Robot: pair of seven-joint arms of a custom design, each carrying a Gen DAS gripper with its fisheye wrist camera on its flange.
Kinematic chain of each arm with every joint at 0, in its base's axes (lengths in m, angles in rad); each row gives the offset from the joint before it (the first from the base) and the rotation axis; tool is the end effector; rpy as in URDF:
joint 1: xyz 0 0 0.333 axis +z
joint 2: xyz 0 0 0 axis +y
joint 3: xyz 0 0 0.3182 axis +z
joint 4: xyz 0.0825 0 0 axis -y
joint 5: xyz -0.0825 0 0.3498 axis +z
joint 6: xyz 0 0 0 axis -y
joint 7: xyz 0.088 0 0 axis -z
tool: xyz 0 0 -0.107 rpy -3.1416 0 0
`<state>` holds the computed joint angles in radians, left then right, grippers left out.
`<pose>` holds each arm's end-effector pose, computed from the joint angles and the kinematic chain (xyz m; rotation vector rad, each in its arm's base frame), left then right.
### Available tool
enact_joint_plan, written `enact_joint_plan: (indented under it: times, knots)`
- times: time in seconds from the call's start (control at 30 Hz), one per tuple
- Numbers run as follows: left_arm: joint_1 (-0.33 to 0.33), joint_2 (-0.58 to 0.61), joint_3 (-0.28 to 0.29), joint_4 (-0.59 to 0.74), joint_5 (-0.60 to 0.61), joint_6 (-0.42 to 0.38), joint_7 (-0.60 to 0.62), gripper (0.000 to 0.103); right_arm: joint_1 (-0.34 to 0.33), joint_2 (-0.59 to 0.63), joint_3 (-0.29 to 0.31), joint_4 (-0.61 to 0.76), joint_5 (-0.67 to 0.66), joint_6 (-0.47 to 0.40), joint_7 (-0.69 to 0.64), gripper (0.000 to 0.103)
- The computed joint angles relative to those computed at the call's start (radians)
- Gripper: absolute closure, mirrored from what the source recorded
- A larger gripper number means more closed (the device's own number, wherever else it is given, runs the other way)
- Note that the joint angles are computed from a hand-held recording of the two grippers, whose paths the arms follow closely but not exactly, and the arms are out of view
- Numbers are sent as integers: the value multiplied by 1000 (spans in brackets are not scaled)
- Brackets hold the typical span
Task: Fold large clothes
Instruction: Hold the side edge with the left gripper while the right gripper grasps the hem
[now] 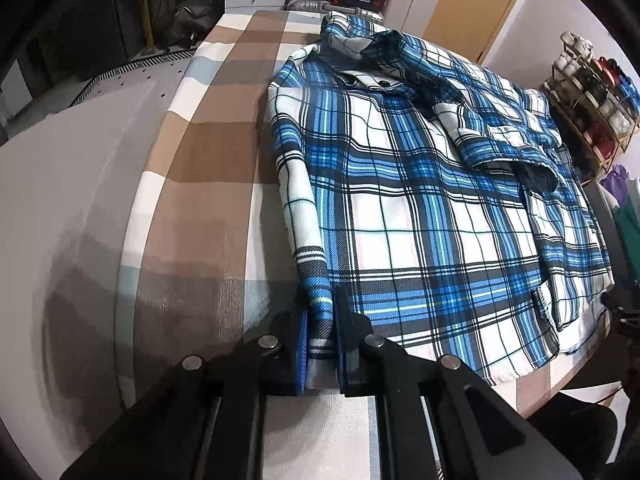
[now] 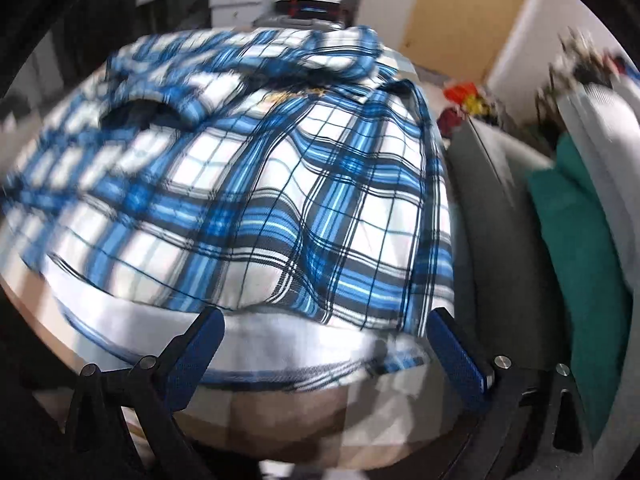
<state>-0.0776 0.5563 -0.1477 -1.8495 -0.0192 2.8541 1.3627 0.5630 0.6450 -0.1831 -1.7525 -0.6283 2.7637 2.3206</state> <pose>0.6460 -0.1347 0.3007 -2.0910 2.0092 -0.6281 0.6057 0.2869 0.2654 -2.2147 1.7462 -0.7167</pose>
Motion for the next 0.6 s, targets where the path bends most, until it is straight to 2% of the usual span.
enact_joint_plan:
  times: [0.07,0.1,0.13,0.17,0.2,0.23,0.27,0.4,0.47,0.5,0.6]
  knots:
    - [-18,0,17,2,16,-1,-14,97,-13,26,12,31,4,0,-39,21]
    - [-26,-1,25,2,26,-1,-21,97,-13,26,5,28,1,27,-33,29]
    - [-33,-1,32,1,37,-1,-25,97,-36,27,24,30,23,45,-59,38]
    - [-36,-2,35,0,44,-2,-29,97,-86,30,77,33,83,54,-112,63]
    - [-33,-1,33,0,46,-1,-29,97,-132,32,127,34,145,65,-165,84]
    - [-25,0,25,2,41,-1,-25,97,-178,34,179,30,208,84,-210,89]
    - [-16,0,17,0,36,0,-20,97,-203,31,207,21,251,96,-234,94]
    - [-4,1,6,1,21,-1,-16,97,-294,-21,303,-91,391,224,-301,98]
    - [-9,4,11,6,24,-4,-19,97,-320,-54,327,-145,437,269,-323,99]
    - [-13,4,14,8,26,-6,-22,97,-302,-71,308,-160,439,264,-329,99]
    - [-20,5,20,9,34,-8,-30,97,-175,-90,186,-153,398,177,-330,99]
